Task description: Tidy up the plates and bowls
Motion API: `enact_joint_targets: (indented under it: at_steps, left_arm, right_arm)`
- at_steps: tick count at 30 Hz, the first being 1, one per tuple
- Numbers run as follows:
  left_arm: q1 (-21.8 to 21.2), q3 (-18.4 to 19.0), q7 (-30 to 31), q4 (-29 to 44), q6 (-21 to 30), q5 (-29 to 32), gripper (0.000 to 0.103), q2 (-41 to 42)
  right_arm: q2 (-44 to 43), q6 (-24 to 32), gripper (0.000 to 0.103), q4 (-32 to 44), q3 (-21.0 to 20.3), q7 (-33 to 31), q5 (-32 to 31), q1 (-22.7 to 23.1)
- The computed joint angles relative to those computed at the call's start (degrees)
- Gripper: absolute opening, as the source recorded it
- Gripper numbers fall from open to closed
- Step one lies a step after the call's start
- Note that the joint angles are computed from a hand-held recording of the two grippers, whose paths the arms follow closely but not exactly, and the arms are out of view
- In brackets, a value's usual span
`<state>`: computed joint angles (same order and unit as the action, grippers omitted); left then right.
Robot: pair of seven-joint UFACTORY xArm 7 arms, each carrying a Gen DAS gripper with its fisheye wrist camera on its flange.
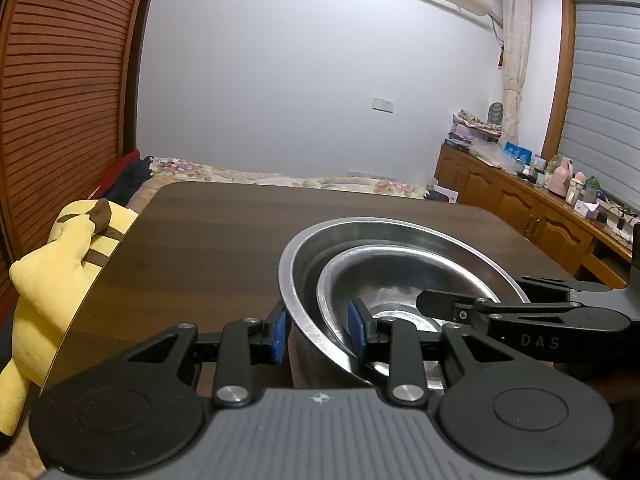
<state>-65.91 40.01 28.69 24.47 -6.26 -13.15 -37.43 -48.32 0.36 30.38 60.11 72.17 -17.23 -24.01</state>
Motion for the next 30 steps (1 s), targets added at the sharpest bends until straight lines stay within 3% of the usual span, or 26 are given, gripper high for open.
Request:
enact_joint_targets:
  at_steps: [8, 18, 23, 30]
  left_arm:
    - [2.03, -2.10, -0.87, -0.36, -0.41, 0.42, 0.034, 0.58]
    - [7.53, -7.56, -3.43, -0.62, -0.75, 1.71, 0.053, 1.34]
    - [11.25, -11.04, -5.08, -0.91, -0.85, 2.97, 0.054, 1.28]
    - [15.49, -16.68, -7.95, -1.58, -0.72, 4.62, 0.072, -0.59]
  right_arm:
    - [-0.76, 2.67, 0.056, 0.41, -0.62, 0.90, -0.26, 0.81]
    - [-3.66, 5.33, 0.061, -0.79, -2.97, 3.28, -1.15, 2.95]
    - [-6.68, 7.79, 0.066, -1.84, -4.82, 4.61, -1.78, 5.03]
    - [-10.98, 12.67, 0.077, -2.84, -7.77, 5.66, -3.46, 9.07]
